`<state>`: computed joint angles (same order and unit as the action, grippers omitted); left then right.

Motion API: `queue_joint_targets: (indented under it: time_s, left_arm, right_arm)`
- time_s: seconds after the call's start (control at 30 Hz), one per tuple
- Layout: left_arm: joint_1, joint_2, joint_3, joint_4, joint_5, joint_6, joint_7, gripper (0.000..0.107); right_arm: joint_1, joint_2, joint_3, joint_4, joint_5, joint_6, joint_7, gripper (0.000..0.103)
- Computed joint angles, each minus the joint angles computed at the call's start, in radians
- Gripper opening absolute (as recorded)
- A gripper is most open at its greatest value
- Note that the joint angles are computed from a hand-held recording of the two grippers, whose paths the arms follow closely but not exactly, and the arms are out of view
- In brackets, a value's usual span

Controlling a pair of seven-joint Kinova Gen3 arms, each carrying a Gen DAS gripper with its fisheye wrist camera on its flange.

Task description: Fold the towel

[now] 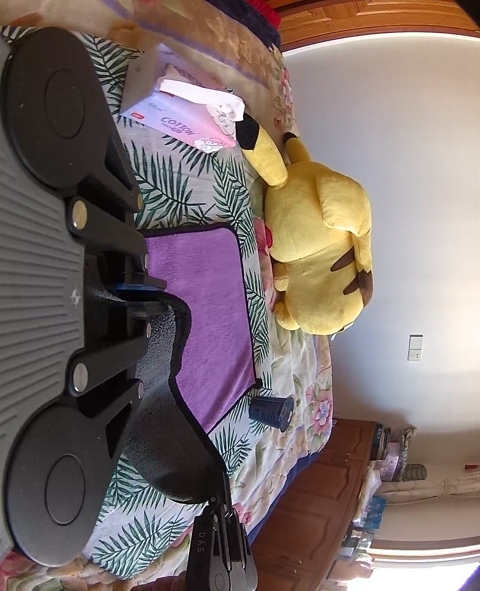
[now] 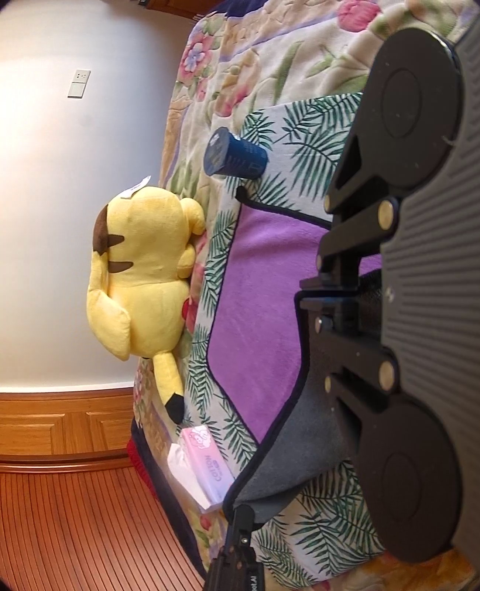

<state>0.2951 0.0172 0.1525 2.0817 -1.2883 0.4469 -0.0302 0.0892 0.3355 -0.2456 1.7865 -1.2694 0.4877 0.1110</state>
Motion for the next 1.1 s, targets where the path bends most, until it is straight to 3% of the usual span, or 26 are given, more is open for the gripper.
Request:
queue_joint_targets:
  time_s: [0.43, 0.6, 0.77, 1.1]
  left_arm:
    - [-0.011, 0.051, -0.051, -0.08, 0.037, -0.026, -0.102, 0.0]
    - [-0.018, 0.069, -0.069, -0.127, 0.121, -0.039, -0.241, 0.0]
    - [-0.01, 0.081, -0.093, -0.164, 0.154, -0.031, -0.306, 0.0]
    - [-0.007, 0.109, -0.135, -0.217, 0.181, -0.054, -0.371, 0.0]
  right_arm:
    - [0.006, 0.053, -0.048, -0.084, 0.037, -0.05, -0.005, 0.004]
    - [0.014, 0.065, -0.077, -0.112, 0.052, -0.078, -0.009, 0.004]
    - [0.022, 0.08, -0.102, -0.15, 0.086, -0.099, -0.036, 0.004]
    - [0.067, 0.098, -0.182, -0.199, 0.147, -0.143, -0.049, 0.003]
